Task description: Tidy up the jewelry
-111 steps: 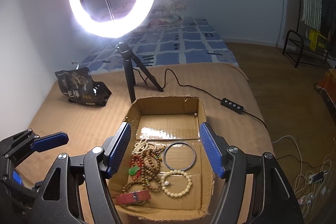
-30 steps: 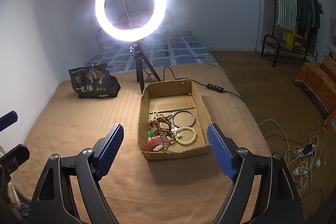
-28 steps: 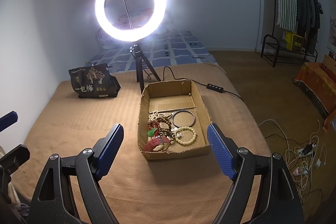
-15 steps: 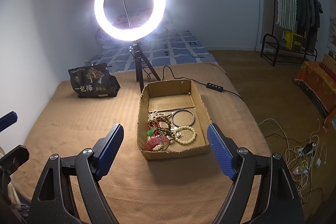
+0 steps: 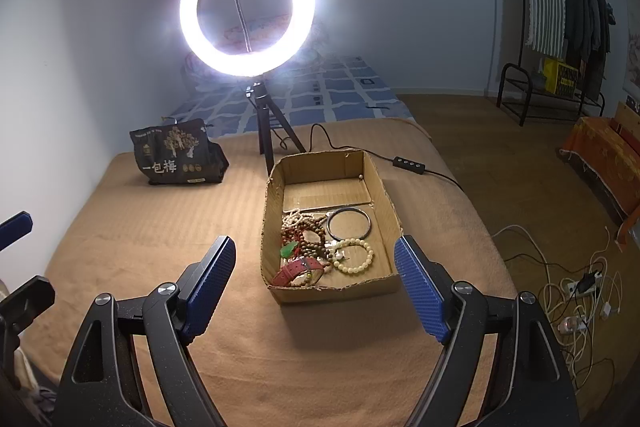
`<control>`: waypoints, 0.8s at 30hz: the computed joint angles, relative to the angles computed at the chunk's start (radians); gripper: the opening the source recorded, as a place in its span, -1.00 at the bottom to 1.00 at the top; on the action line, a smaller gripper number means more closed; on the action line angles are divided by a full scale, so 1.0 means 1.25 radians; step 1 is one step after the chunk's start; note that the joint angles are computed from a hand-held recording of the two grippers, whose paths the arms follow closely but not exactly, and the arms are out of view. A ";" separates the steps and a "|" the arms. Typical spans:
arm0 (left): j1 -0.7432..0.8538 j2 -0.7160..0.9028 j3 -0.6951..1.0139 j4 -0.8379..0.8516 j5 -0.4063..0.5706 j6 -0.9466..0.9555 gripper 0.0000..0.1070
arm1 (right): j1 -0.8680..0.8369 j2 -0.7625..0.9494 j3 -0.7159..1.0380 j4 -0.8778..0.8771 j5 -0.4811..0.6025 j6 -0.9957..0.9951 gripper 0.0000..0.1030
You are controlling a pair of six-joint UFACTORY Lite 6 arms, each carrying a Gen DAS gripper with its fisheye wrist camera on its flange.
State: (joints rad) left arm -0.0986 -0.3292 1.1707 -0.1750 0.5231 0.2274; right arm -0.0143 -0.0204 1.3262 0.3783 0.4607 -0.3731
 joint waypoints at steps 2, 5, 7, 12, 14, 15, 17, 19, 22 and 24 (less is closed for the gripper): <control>-0.001 0.000 0.000 0.003 0.000 -0.003 0.90 | 0.000 0.000 0.000 0.000 0.000 0.000 0.58; -0.002 -0.001 -0.001 0.005 -0.001 -0.005 0.90 | 0.000 -0.001 -0.001 0.000 0.000 -0.001 0.58; -0.002 0.000 0.000 0.006 -0.002 -0.005 0.90 | 0.000 0.000 0.000 0.001 0.000 -0.001 0.58; -0.002 0.001 0.001 0.004 -0.001 -0.004 0.90 | 0.001 0.001 0.002 -0.003 0.000 0.003 0.58; -0.001 0.000 0.001 0.005 -0.001 -0.004 0.90 | 0.001 0.001 0.002 -0.003 0.000 0.004 0.58; -0.001 0.001 0.001 0.004 -0.001 -0.004 0.90 | 0.001 0.002 0.003 -0.002 0.001 0.002 0.58; -0.001 0.001 0.002 0.003 0.000 -0.002 0.90 | 0.000 0.002 0.003 -0.001 0.001 0.001 0.58; -0.002 0.002 0.003 0.006 0.000 -0.005 0.90 | 0.000 0.002 0.003 -0.001 0.001 0.000 0.58; 0.004 0.002 -0.002 -0.005 -0.002 0.009 0.90 | 0.000 0.001 0.002 -0.002 0.001 0.001 0.58; 0.005 0.001 -0.007 -0.009 -0.004 0.012 0.90 | 0.000 0.001 0.000 -0.001 0.000 0.000 0.58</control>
